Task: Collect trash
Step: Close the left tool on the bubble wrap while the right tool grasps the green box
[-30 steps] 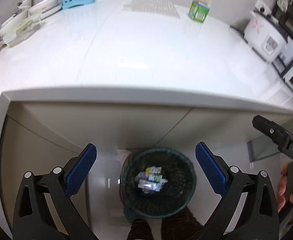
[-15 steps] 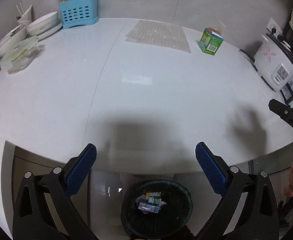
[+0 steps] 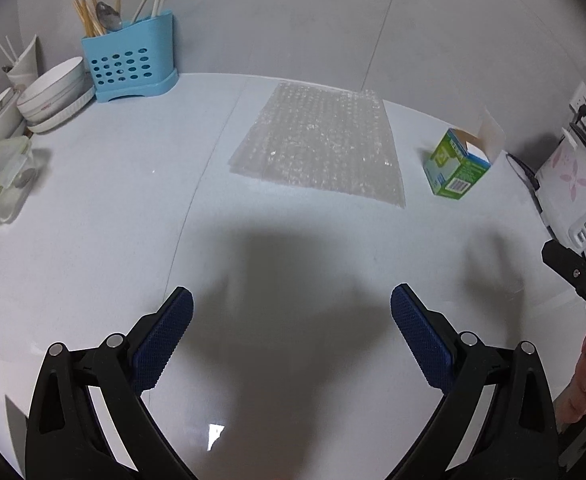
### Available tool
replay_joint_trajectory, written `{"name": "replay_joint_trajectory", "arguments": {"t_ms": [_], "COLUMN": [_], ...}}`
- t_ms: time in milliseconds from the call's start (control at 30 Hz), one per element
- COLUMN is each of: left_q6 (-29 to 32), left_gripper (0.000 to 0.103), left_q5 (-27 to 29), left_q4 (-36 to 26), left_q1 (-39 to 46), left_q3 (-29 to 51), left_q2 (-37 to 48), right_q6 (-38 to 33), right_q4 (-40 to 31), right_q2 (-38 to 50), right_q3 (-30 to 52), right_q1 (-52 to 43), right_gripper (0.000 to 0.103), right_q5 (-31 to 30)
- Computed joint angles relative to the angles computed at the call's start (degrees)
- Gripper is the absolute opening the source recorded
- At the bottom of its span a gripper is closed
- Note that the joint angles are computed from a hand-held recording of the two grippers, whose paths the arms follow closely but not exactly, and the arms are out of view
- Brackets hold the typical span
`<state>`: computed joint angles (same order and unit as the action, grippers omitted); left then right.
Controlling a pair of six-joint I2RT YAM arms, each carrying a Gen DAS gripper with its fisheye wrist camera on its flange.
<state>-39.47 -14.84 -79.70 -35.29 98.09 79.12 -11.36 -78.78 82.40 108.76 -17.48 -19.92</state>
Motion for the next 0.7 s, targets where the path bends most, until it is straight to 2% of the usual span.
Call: {"name": "replay_joint_trajectory", "arguments": {"t_ms": [133, 333, 467, 700], "left_q6": [5.8, 9.99, 11.75, 13.61], "left_gripper": [0.097, 0.097, 0.097, 0.096], "left_q5": [3.4, 6.86, 9.31, 9.31], "left_q4": [4.43, 7.31, 6.91, 5.0], "left_q1": [6.51, 12.78, 16.27, 17.41], "left_q3": [2.32, 7.13, 12.33, 22.43], "left_q2": [6.02, 14.52, 21.24, 31.11], "right_q6": [2.34, 4.25, 6.54, 8.12], "right_q4": [2.11, 5.72, 6.03, 5.19], "right_q2": [7.3, 15.75, 20.32, 26.13], "right_q3": [5.57, 10.17, 13.85, 19.79], "right_q1": [2.15, 4.99, 5.3, 6.69], "right_gripper": [0.095, 0.095, 0.094, 0.089], "right_q5": [0.94, 3.75, 3.67, 3.48]}}
